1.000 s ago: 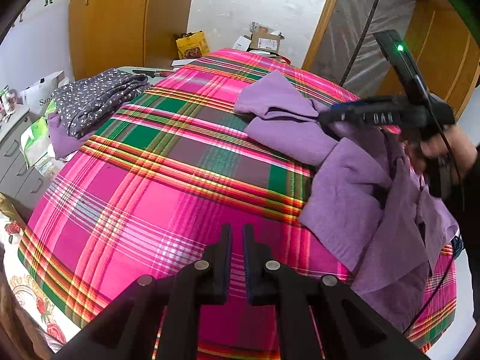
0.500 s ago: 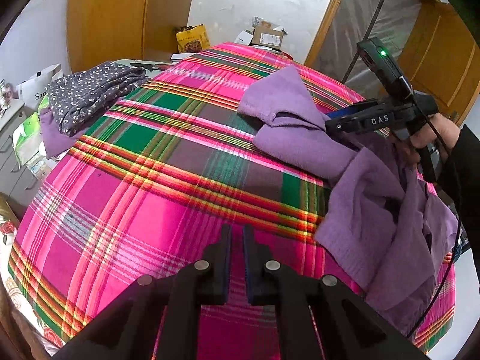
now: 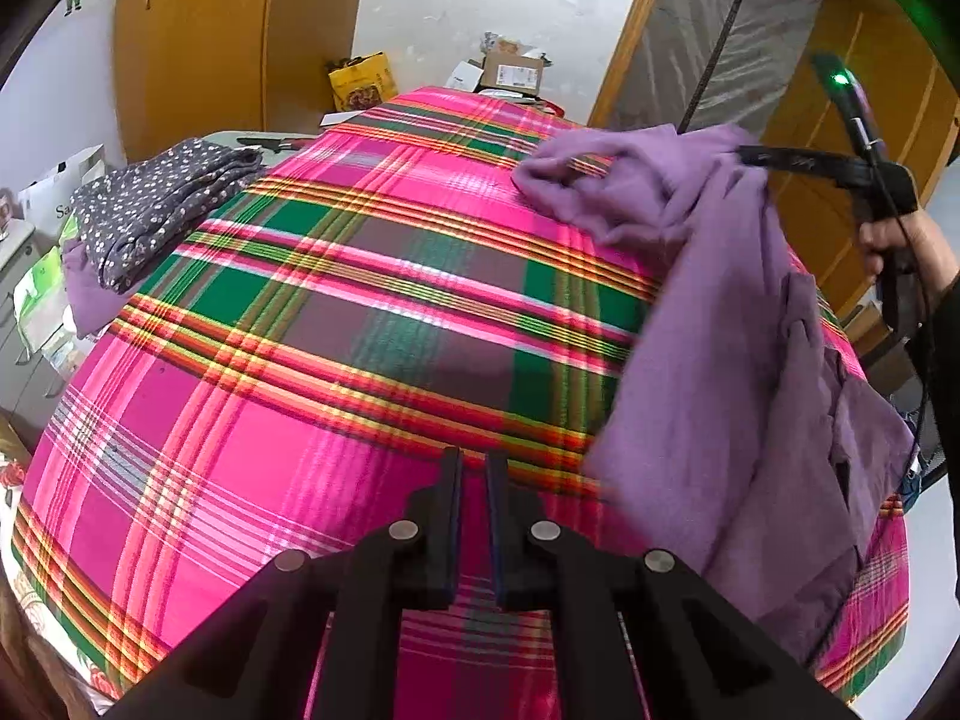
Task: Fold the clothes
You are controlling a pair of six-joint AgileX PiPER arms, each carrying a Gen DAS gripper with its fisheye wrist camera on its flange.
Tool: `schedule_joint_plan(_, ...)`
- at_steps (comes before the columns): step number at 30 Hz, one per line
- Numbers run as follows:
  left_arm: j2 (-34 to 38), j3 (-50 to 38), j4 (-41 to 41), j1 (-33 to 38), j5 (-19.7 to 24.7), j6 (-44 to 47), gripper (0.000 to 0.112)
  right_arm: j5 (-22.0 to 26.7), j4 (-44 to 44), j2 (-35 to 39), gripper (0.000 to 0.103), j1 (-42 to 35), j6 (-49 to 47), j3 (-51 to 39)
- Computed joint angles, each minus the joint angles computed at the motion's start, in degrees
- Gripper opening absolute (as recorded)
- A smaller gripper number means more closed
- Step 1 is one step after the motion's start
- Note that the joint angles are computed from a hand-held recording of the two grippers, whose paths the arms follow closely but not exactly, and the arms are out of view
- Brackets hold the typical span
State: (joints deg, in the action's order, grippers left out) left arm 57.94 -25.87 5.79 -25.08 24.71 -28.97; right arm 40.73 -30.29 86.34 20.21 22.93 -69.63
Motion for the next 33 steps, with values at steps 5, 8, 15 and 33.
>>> schedule_joint_plan(5,-1.0,-0.3,4.5,-5.0,1.0,-6.8,0.007,4.3,-1.5,-6.4,0.015,-11.8,3.8,4.7)
schedule_joint_plan(8,-1.0,-0.6,6.5,-7.8,1.4,-9.8,0.007,3.6,2.8,-9.8,0.03,-16.0,-0.2,8.8)
schedule_joint_plan(15,0.2,-1.6,10.1,-13.4,2.0,-15.7,0.007,-2.8,20.4,-14.4,0.046,-4.4,-20.8,14.4)
schedule_joint_plan(33,-0.4,0.1,3.2,-8.3,0.4,-7.5,0.007,12.1,45.1,11.5,0.029,6.2,-58.5,-0.9)
